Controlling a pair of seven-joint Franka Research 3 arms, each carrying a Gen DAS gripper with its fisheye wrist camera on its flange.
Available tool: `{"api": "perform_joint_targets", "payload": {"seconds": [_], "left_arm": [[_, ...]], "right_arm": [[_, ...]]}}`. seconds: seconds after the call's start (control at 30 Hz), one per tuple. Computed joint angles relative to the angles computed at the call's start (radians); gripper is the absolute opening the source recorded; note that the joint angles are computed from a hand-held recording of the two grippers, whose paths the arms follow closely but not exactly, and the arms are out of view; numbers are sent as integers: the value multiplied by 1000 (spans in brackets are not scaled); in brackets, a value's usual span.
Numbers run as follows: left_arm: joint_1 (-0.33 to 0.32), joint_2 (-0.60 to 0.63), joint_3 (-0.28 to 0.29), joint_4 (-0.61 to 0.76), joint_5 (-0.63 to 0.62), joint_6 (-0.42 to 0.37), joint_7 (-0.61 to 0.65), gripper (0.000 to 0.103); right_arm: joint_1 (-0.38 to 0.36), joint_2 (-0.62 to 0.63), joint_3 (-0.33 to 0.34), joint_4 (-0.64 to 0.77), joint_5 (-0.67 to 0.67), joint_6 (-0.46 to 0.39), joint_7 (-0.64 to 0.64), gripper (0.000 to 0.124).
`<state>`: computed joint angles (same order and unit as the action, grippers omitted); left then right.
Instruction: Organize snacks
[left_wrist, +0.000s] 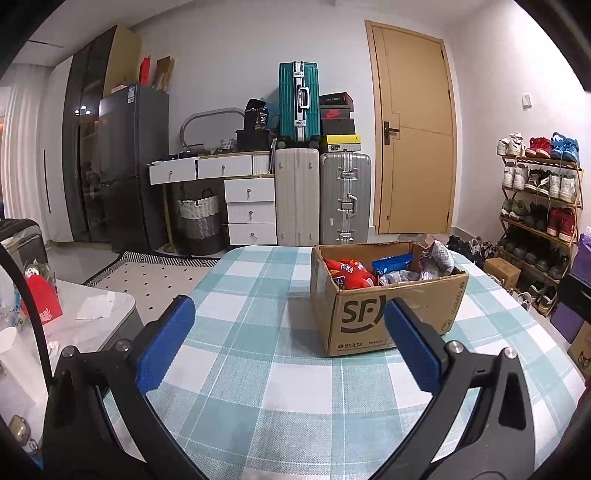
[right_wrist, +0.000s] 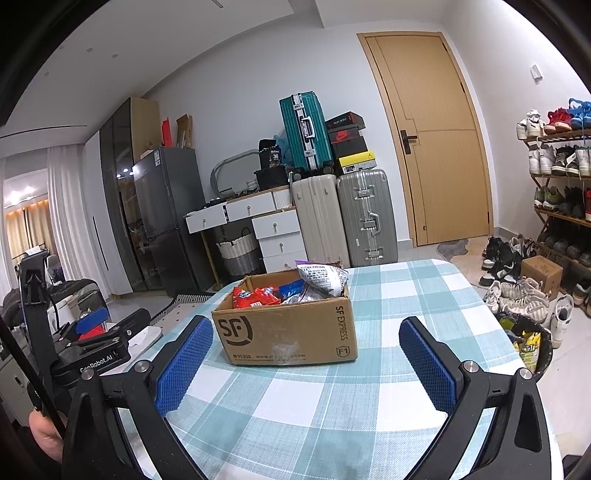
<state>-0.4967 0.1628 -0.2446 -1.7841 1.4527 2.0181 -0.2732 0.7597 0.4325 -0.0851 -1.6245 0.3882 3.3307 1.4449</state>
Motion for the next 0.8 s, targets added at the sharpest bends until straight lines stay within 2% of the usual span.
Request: {"api": "perform_joint_targets", "payload": {"seconds": [0.13,0.3,0.63,0.8], "left_arm": [[1,-2,0,-2,5,5,12,102],[-7,10,-1,14,-8,-32,37,102],[19,-39,-3,-45,10,20,-54,102],[35,-35,-6,-42,-18,34,-52,102]], "right_arm": [[11,1,-10,-1,4,-1,2,103],[1,-1,1,-1,3,-1,0,103],[13,2,-11,0,3,0,4,103],[16,1,-14,-3,6,0,4,103]]}}
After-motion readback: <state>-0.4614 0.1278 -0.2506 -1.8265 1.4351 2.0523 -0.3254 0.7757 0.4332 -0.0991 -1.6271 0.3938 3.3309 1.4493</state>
